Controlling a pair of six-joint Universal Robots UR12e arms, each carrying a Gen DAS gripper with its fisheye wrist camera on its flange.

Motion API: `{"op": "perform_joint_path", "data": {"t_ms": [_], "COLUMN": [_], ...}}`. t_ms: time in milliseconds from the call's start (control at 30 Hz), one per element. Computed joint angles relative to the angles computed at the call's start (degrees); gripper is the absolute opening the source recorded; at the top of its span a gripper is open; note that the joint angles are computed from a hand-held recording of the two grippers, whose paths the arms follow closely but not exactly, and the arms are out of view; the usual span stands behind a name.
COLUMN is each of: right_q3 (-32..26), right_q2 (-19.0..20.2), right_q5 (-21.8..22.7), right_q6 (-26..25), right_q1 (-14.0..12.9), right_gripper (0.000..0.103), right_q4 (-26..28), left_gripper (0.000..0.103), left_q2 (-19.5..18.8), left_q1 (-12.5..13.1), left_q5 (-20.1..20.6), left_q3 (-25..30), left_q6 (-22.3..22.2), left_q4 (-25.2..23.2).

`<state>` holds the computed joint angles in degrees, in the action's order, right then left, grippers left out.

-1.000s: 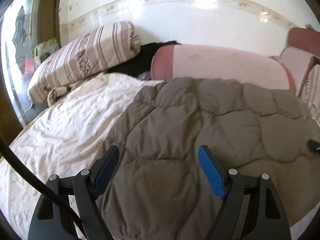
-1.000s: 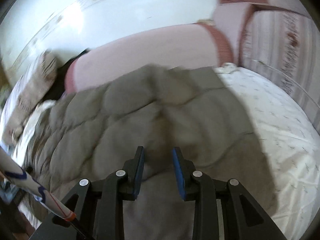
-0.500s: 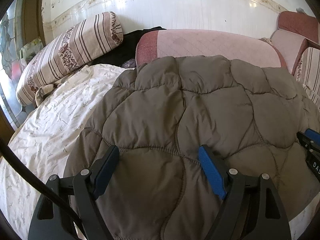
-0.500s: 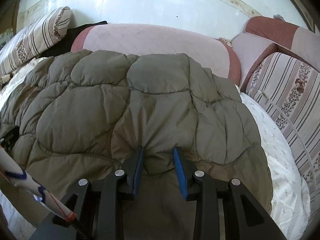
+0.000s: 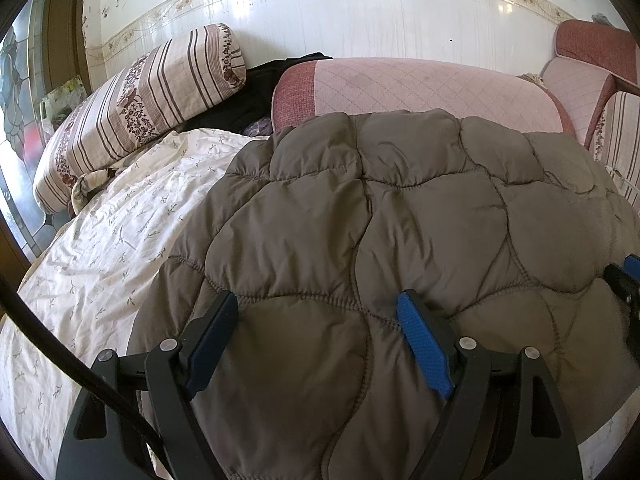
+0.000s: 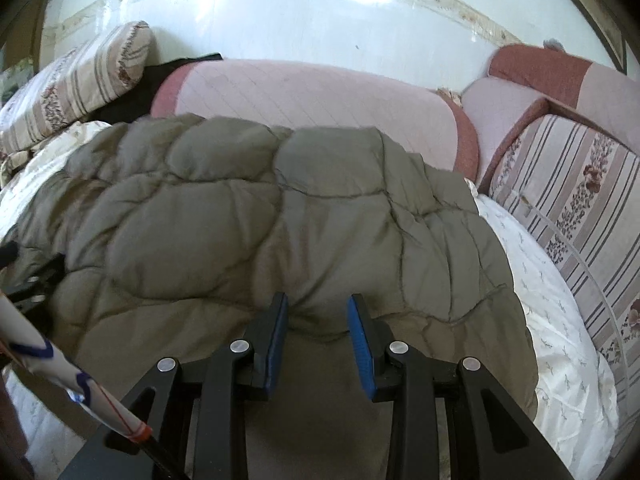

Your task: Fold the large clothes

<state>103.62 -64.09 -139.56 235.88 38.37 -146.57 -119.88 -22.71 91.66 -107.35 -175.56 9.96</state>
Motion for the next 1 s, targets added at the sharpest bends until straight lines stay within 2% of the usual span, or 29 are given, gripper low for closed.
{"op": "perform_joint_path", "data": {"t_ms": [133,300,1000], "right_q3": [-1.3,-1.9,-2.5], "right_q2": [1.3,2.1,2.8], "right_q5": [0.5,1.2,0.6], "right_q6": [-4.1,-5.3,-6.4], "right_q1": [1.1,0.9,1.0], "right_gripper": [0.034,0.034,0.034], "right_q4": [-1.7,0.2,1.4], "left_gripper": [0.082,0.082,0.083], "left_q2": [0.0,0.0,-0.1], "left_q1": [0.0,0.0,-0.2], "left_q5": [0.0,0.2,0.5], "left_q3": [0.1,0.1,0.1], "left_q6": [0.2,0.3,0.3], "left_q4": [-0.1,-0.2,-0.1]}}
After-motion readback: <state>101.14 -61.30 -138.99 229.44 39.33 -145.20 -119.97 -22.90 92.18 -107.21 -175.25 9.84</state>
